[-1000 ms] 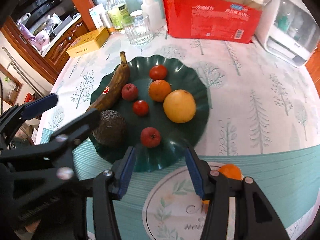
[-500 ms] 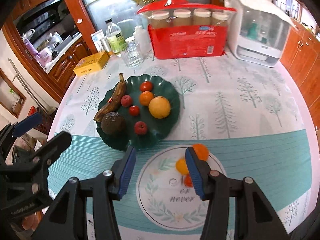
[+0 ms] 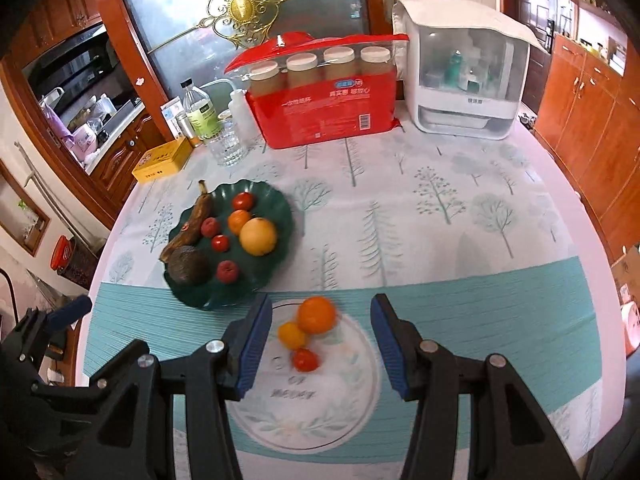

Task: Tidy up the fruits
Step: 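Move both tools back toward the white plate, then grasp the last red tomato with the left tool while the right tool grasps the large orange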

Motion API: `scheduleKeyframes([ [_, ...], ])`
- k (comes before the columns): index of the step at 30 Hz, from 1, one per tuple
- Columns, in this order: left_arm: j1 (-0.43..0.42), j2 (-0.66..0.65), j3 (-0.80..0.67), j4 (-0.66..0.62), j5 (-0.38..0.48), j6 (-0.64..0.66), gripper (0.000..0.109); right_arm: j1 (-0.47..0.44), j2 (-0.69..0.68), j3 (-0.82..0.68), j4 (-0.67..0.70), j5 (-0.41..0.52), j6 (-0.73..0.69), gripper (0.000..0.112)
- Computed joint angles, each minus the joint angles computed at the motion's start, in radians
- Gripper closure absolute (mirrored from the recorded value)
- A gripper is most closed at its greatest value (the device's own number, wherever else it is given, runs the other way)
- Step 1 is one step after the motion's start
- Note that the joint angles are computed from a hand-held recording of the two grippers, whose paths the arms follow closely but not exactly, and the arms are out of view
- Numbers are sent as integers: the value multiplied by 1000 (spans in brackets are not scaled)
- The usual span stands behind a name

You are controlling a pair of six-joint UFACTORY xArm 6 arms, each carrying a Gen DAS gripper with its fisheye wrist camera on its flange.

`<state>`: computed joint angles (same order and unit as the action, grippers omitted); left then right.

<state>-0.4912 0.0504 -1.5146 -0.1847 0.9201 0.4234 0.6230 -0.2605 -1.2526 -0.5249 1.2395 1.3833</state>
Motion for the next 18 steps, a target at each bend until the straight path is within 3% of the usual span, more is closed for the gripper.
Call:
scheduleKeyframes([
  [9, -127, 42, 100, 76, -50, -257, 18, -151, -119, 267, 186, -258, -332, 61],
  [18, -183, 101, 180, 63, -78, -433, 41, -245, -82, 391, 383, -482, -585, 61],
])
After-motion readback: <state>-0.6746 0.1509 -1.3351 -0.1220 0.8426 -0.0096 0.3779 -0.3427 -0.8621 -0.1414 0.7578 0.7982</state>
